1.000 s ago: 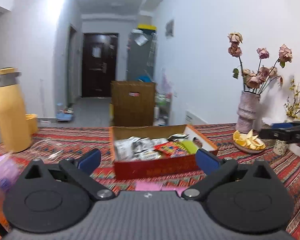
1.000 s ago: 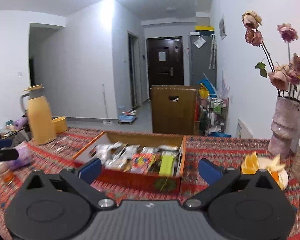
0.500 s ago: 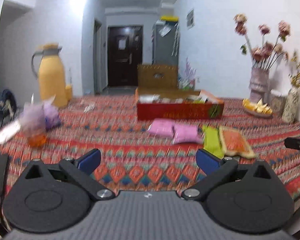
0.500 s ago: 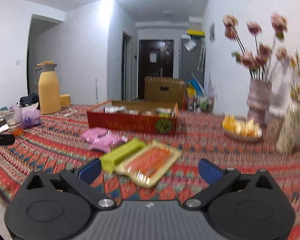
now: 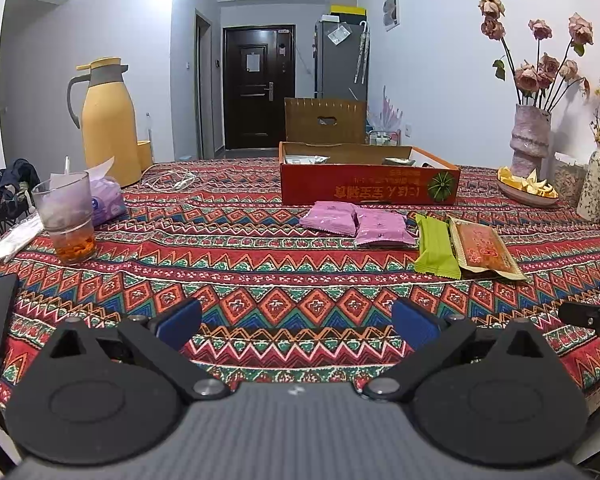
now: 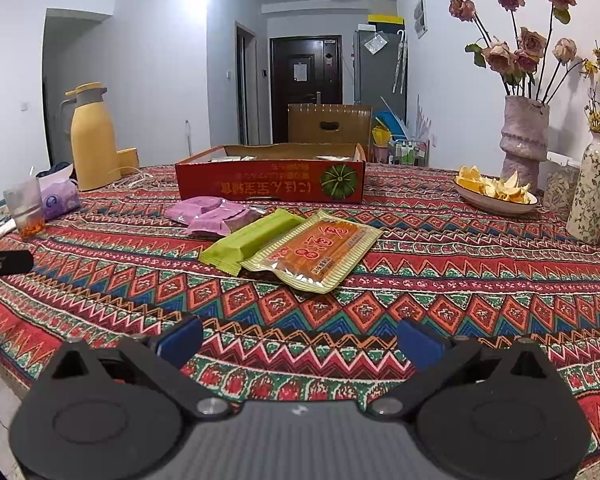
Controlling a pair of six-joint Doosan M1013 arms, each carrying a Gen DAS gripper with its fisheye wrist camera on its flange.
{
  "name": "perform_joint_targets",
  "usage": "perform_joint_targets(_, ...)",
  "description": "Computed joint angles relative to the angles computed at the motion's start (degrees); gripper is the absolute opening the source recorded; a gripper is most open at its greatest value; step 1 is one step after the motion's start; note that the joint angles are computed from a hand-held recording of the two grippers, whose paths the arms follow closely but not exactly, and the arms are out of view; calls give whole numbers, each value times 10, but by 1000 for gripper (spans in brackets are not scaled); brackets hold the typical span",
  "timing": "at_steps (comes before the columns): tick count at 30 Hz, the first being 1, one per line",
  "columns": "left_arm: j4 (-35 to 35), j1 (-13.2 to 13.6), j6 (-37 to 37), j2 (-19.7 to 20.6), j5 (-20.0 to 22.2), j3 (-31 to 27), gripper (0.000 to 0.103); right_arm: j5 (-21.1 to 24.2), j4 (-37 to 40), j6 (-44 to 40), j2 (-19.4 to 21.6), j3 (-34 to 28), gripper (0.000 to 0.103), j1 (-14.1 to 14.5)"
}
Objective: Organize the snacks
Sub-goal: 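Withdraw both tools from the box back toward the remaining snacks, then grasp the green bar with the right tool while the left tool grasps a pink packet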
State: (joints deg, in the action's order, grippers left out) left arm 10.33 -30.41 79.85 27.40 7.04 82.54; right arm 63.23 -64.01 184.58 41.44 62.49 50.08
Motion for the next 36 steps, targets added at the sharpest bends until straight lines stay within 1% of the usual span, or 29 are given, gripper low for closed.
perform_joint_targets(3,-5,0,4,8,14,-12,103,-3,9,-8,2,-4,103,-5)
perform_joint_targets(8,-49,1,51,25,35,-39,103,-16,14,-8,5,-9,103,-14)
perform_joint_targets(11,-80,1,85,39,49,-61,103,-42,22,-8,3,-10,103,-23)
perform_joint_targets(12,-91,1,99,43,52,-68,103,-52,25,-7,4,-12,101,-26)
perform_joint_targets(13,-103,2,113,48,55,-76,103,-57,31,-13,5,-16,99,-30)
perform_joint_targets(15,-123,3,138,58,60,-92,103,-71,44,-30,10,-28,83,-39)
perform_joint_targets(18,-158,4,182,75,65,-120,103,-85,69,-65,21,-56,73,-53)
perform_joint_targets(19,-177,5,207,83,65,-132,103,-92,74,-74,25,-64,71,-57)
perform_joint_targets(21,-193,6,229,98,68,-157,103,-106,89,-97,36,-88,62,-68)
perform_joint_targets(23,-238,9,276,119,85,-195,103,-112,109,-127,51,-117,57,-79)
perform_joint_targets(24,-277,11,315,130,97,-215,103,-110,122,-144,60,-134,56,-84)
perform_joint_targets(25,-308,13,347,143,112,-239,102,-110,133,-160,69,-150,56,-89)
perform_joint_targets(26,-325,14,365,157,131,-266,102,-112,145,-178,76,-164,55,-94)
perform_joint_targets(28,-362,16,410,189,169,-322,98,-98,184,-213,96,-201,55,-104)
perform_joint_targets(29,-361,16,413,209,194,-358,98,-100,198,-217,101,-209,55,-109)
perform_joint_targets(31,-323,13,383,242,232,-419,92,-96,231,-234,114,-231,55,-119)
perform_joint_targets(32,-294,10,361,263,251,-456,91,-86,234,-240,121,-242,55,-120)
perform_joint_targets(34,-266,8,337,297,285,-515,88,-83,230,-254,130,-255,54,-120)
perform_joint_targets(36,-243,7,309,338,334,-591,83,-75,226,-272,137,-266,54,-120)
